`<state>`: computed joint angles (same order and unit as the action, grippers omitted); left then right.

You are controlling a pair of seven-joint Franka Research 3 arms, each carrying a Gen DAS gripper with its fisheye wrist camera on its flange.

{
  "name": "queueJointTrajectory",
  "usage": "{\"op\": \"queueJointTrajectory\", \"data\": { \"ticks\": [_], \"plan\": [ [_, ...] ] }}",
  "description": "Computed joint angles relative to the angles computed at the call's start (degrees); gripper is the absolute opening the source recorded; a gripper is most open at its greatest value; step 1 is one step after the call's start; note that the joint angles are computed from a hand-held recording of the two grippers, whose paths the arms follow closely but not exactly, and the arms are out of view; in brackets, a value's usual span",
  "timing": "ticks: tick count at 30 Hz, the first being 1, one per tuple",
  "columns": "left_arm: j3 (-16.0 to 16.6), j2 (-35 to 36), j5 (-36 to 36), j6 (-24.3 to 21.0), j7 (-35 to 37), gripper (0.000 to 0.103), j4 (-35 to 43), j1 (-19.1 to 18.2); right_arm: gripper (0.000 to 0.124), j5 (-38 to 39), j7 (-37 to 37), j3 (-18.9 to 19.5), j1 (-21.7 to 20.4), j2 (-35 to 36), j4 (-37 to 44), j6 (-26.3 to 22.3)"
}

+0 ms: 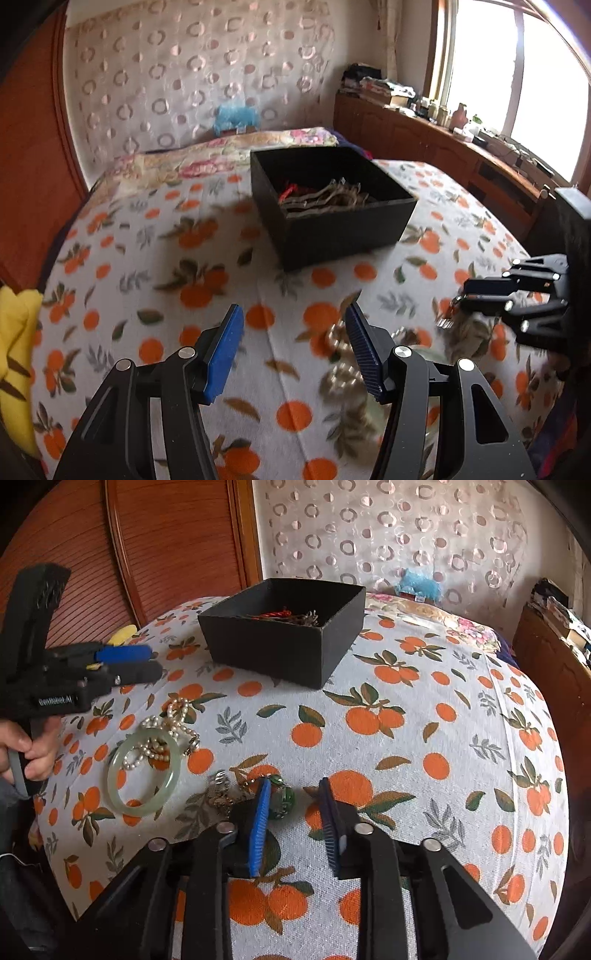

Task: Organize jewelry
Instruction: 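Close the left gripper on the pearl strand while the right gripper grasps the green earring, then lift the pearl strand with the left gripper while the right gripper carries the earring to the box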

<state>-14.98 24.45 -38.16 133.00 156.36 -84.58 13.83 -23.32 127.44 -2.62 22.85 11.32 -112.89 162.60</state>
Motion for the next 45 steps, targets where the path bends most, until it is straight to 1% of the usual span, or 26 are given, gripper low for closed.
{"op": "queueJointTrajectory", "data": {
  "ticks": [1,6,8,9,11,16,18,19,20,22,24,26,28,30,31,32,34,36,40,45],
  "plan": [
    [0.13,0.07,0.23,-0.29,-0.22,0.055,-0.01,0.02,0.012,-0.4,0.37,-0.15,0.18,-0.15,-0.1,-0.22],
    [0.16,-0.32,0.4,-1.36,0.14,0.054,-0.86,0.28,0.012,-1.89,3.47,-0.61,0.26,-0.99,-1.82,1.75],
    [0.09,-0.21,0.18,-2.79,0.37,0.041,-0.46,0.45,0.012,-3.07,4.64,-0.83,0.5,-1.02,-1.71,1.3],
    [0.17,-0.08,0.26,-3.3,0.19,0.038,-0.15,0.36,0.012,-3.83,5.12,-0.9,0.64,-0.92,-1.41,0.8],
    [0.24,0.33,0.35,-4.59,-0.48,0.029,0.73,0.2,0.012,-6.14,6.53,-1.15,1.14,-0.79,-0.81,-0.54],
    [0.36,1.42,1.23,-6.85,-1.93,0.027,2.46,-0.38,0.012,-9.51,8.43,-0.76,1.28,-0.39,0.41,-2.97],
    [0.48,1.93,2.26,-7.48,-2.9,0.024,3.15,-0.85,0.012,-10.51,8.9,-0.57,1.23,-0.26,0.82,-3.7],
    [0.54,2.14,2.84,-7.57,-3.29,0.022,3.45,-1.07,0.012,-10.83,9.07,-0.46,1.18,-0.17,1.0,-3.95],
    [0.65,2.15,3.62,-7.29,-3.67,0.02,3.37,-1.4,0.012,-11.08,9.23,-0.36,1.11,-0.2,1.0,-4.06],
    [0.63,2.11,4.78,-7.13,-3.92,0.019,3.18,-1.72,0.012,-10.81,9.18,-0.05,0.78,-0.18,0.93,-3.78],
    [0.73,1.88,6.0,-5.95,-3.97,0.019,2.49,-2.15,0.012,-10.85,9.27,0.05,0.76,-0.13,1.01,-3.84],
    [0.38,1.49,6.16,-4.25,-2.95,0.019,1.52,-2.23,0.012,-11.03,9.32,0.07,0.74,-0.19,0.99,-3.97],
    [0.39,0.92,7.37,-1.55,-2.15,0.018,0.29,-2.92,0.012,-11.14,9.45,0.15,0.73,-0.21,1.02,-4.06],
    [0.2,0.43,8.22,0.54,-1.01,0.015,-0.8,-3.29,0.012,-10.92,9.33,0.25,0.6,-0.19,0.99,-3.93],
    [0.05,0.49,8.33,0.26,-0.75,0.008,-0.64,-3.18,0.012,-10.93,9.36,0.26,0.62,-0.17,1.02,-3.95],
    [-0.15,0.59,8.26,-0.58,-0.46,0.004,-0.32,-2.95,0.012,-11.01,9.36,0.22,0.61,-0.21,0.97,-3.94],
    [-0.37,0.06,7.44,0.68,0.25,0.004,-1.29,-2.64,0.012,-11.34,9.58,0.18,0.71,-0.2,1.06,-4.14],
    [-0.73,-0.65,5.67,0.94,1.02,0.004,-2.09,-1.92,0.012,-11.76,9.84,0.14,0.83,-0.14,1.21,-4.41],
    [-1.17,-3.47,0.15,1.37,4.17,0.004,-4.46,-0.4,0.012,-11.94,10.04,0.26,0.82,-0.05,1.34,-4.56],
    [-0.28,-5.96,-6.74,-0.02,7.07,0.004,-4.91,0.22,0.012,-12.68,10.44,0.23,0.97,-0.15,1.39,-5.05]
  ]
}}
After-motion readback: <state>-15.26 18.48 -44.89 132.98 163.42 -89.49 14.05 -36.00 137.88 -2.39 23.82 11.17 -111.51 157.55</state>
